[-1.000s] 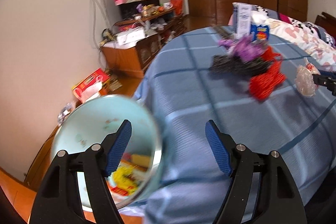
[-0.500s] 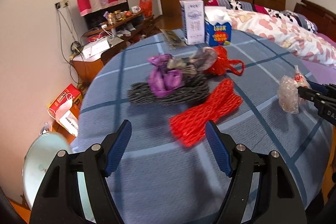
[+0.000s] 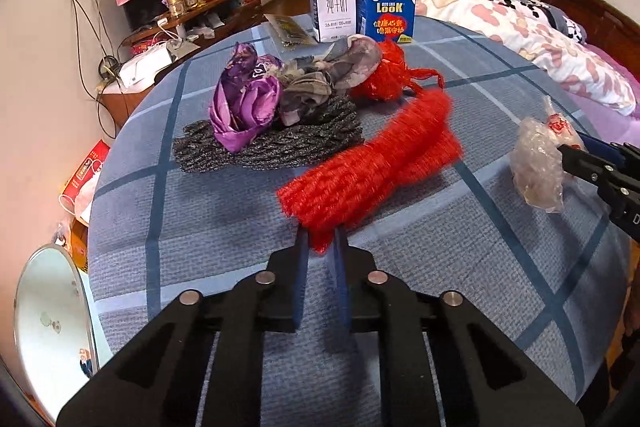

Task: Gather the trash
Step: 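Grasp the red mesh net with the left tool while the right tool holds the clear bag, then carry the red net and clear bag over the light blue bucket with both tools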

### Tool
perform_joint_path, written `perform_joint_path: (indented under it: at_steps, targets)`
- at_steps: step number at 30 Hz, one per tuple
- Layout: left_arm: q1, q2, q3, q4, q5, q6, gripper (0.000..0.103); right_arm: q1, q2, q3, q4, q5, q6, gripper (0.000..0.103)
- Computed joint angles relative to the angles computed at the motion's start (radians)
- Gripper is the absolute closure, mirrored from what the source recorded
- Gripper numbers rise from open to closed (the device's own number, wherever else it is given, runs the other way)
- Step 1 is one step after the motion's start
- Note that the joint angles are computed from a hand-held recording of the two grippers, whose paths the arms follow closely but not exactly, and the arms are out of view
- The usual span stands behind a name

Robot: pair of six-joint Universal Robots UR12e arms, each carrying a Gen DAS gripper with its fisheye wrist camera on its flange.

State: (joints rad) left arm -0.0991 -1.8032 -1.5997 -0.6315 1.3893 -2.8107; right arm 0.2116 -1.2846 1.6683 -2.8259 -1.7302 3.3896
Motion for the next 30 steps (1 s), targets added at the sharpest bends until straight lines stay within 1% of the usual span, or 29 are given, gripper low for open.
perform_joint_path:
  at_steps: [8,17,23,30]
  targets:
    - [0.027,0.038,-0.042,0.034,-0.022,0.008,0.093,0.012,-0.002,-0.002,-0.022,0.007,-0.011,0.069]
    - [0.079,0.098,-0.104,0.098,-0.047,0.025,0.095,0.043,0.008,-0.028,-0.04,0.01,-0.042,0.069]
    - [0.115,0.129,-0.135,0.119,-0.047,0.029,0.095,0.073,0.027,-0.06,-0.04,0.016,-0.079,0.069]
    - [0.151,0.144,-0.154,0.13,-0.04,0.014,0.095,0.098,0.06,-0.11,-0.017,0.027,-0.103,0.069]
